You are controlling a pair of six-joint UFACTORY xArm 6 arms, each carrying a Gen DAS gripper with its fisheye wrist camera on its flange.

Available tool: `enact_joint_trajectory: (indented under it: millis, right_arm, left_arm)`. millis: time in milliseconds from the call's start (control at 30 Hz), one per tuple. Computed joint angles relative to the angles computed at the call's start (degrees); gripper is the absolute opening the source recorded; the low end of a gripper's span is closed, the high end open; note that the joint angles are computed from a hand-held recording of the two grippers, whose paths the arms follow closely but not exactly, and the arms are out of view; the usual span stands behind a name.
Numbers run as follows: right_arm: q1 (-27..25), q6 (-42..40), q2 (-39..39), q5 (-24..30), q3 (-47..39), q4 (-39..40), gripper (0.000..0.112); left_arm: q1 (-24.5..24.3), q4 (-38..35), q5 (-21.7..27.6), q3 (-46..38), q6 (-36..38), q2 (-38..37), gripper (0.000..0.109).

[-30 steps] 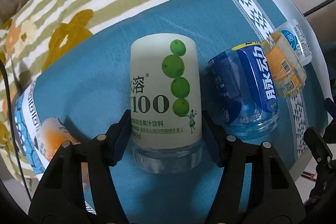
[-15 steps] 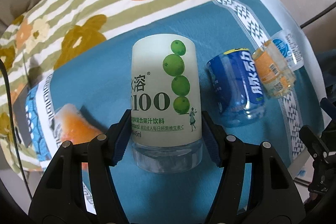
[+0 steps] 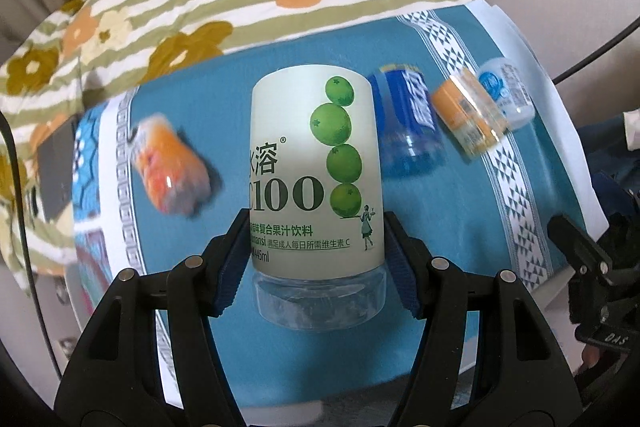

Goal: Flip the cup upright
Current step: 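Lift the white cup with the left gripper and carry it toward the right gripper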

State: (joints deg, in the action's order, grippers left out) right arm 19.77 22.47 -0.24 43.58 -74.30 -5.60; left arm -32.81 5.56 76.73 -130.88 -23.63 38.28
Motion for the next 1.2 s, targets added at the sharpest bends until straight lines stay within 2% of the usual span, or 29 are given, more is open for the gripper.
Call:
enact_joint_trajectory:
  millis: [200, 367, 767, 833, 900, 933, 1200]
  right_arm:
    - [-0.8, -5.9, -3.9, -1.7, 5.5, 3.5, 0.103]
    - [-1.5, -9.3, -6.2, -2.6, 9.4, 5.7, 0.103]
    - [-3.2, -13.8, -8.8, -2.9, 14.7, 8.3, 0.103]
    - [-3.4, -14.6, -9.1, -2.8, 15.0, 8.9, 0.103]
    - [-3.5, -15.0, -9.4, -2.8, 15.4, 9.2, 0.103]
    - [-3.5, -15.2, -9.6, -2.8, 15.5, 9.3, 0.103]
    - [-3.3, -15.1, -10.4, -3.0, 16.0, 9.1, 0.103]
  left_arm:
    - [-2.7, -0.6, -6.2, 17.4, -7.3, -9.4, 0.068]
    - [-4.4, -1.2, -9.1, 23.6, -12.9, -11.3, 0.068]
    - [-5.7, -1.6, -11.6, 27.0, -17.6, -10.4, 0.069]
    - [-5.7, -1.6, -11.5, 27.0, -17.6, -10.3, 0.074]
    - [-5.8, -1.0, -11.6, 27.2, -18.2, -10.5, 0.092]
    - [-5.9, -0.7, -12.1, 27.8, -18.5, -10.9, 0.095]
    - [-6.4, 0.4, -12.2, 28.5, -18.9, -12.0, 0.096]
